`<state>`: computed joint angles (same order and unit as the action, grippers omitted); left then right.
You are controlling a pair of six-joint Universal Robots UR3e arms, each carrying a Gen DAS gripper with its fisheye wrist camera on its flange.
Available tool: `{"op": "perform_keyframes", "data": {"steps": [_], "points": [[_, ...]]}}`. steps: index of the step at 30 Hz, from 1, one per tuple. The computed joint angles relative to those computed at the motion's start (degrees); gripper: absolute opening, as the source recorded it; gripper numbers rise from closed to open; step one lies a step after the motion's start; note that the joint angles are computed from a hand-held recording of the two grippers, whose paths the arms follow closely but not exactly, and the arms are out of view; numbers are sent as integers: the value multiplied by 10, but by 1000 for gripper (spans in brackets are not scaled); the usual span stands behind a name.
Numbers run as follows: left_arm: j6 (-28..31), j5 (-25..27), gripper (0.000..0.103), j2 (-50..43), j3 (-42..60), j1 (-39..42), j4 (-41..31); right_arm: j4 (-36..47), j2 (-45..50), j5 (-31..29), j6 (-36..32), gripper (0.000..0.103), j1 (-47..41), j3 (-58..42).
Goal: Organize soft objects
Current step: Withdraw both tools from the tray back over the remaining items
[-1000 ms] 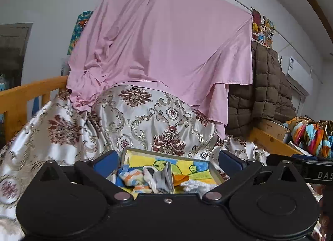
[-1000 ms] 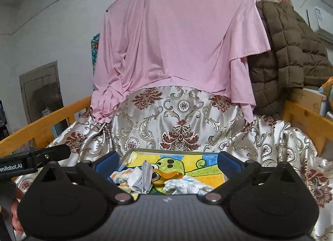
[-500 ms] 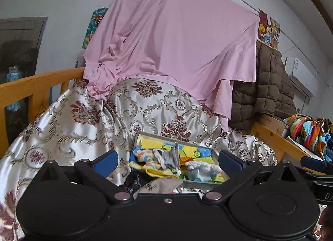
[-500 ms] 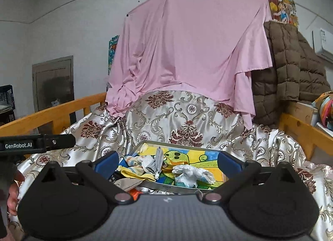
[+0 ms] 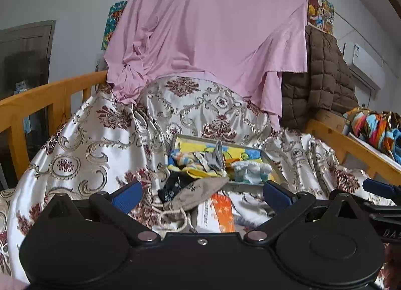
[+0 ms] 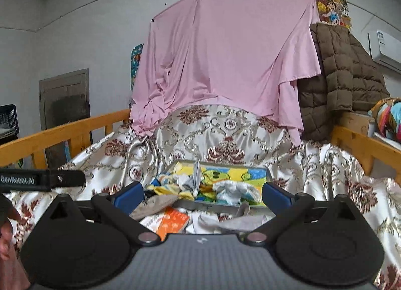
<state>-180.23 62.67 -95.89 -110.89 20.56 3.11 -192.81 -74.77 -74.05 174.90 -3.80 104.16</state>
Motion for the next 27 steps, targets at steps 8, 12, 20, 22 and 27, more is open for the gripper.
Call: {"op": "perform_keyframes", "data": {"steps": [8,12,20,22,27], "points": [[52,11,102,-2,10,-16,-51,-55,-16,14,-3,103,-15,85],[67,25,102,-11,26,-29,-78,-64,-18,19,-7,103,-24,114],[99,88,102,-36,74,-67,-152,-49,-17,33,-13,103,-27,131],[101,99,102,-45,91,-73,-178,-40,-16,32,-20,103,-25,128],[106,80,102,-73,151,-67,-259,-8,-4,26,-35,103,-14,105]]}}
